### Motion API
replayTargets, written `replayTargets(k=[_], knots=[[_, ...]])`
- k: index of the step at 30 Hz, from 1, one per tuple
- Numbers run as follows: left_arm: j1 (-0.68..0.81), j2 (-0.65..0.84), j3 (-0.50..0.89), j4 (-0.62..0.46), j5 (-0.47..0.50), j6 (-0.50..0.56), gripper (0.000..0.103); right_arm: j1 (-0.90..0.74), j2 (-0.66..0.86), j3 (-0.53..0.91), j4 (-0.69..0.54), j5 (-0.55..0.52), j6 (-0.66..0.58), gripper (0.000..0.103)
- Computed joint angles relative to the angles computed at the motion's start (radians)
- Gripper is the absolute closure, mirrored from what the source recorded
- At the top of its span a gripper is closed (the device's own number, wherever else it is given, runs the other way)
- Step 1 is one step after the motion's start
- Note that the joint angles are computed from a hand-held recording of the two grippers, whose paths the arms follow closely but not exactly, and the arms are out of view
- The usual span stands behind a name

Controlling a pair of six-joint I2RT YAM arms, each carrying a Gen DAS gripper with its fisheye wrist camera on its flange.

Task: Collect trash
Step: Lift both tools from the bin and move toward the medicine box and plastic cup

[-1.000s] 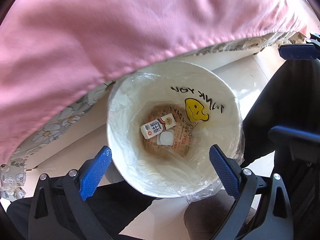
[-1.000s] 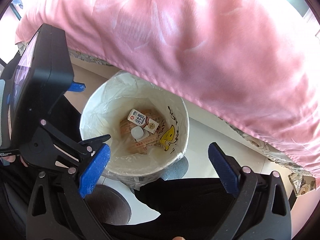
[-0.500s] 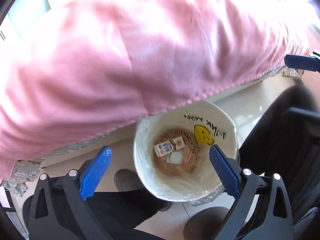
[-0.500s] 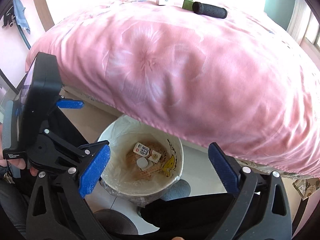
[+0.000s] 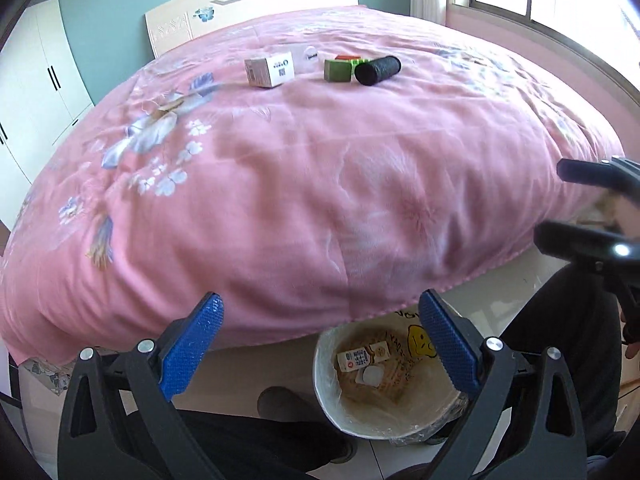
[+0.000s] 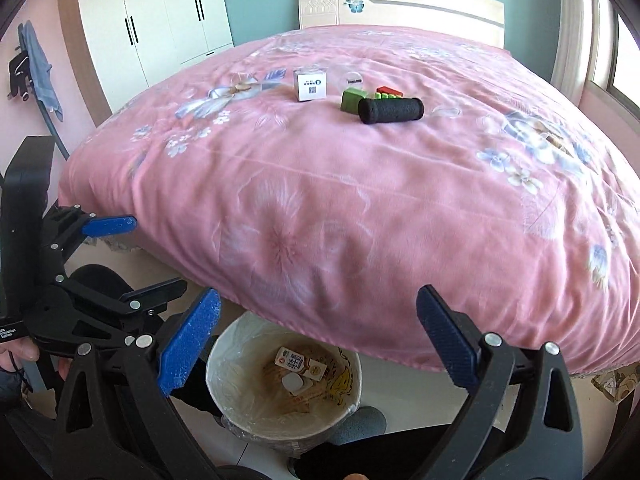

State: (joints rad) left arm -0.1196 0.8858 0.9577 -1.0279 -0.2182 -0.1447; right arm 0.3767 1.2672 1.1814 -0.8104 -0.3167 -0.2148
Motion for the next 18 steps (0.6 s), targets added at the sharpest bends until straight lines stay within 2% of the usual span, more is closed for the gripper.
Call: replayTargets(k=[5,8,10,14,18], knots=[[-0.032,-0.004,0.049,0.003,-0.072,-0.013,0.004,0.012,0.003,0.026,0.045,0.027,0.008,0.007],[-0.023,-0.004,0.071,0.013,-0.078,0.010,0.004,-0.002,0.011,0.046,0.069,0.004,0.021,0.007],[0.000,0.004,0.085,0.025,-0.065,0.026,0.004,-0.019,0.024,0.066,0.077,-0.015,0.024,0.007],[0.101,0.037,0.120,0.036,0.033,0.070,0.004,-0.073,0.111,0.156,0.019,-0.125,0.006,0.007],[0.154,0.085,0.151,0.060,0.025,0.115,0.004,-0.096,0.215,0.249,-0.041,-0.141,-0.027,0.007]])
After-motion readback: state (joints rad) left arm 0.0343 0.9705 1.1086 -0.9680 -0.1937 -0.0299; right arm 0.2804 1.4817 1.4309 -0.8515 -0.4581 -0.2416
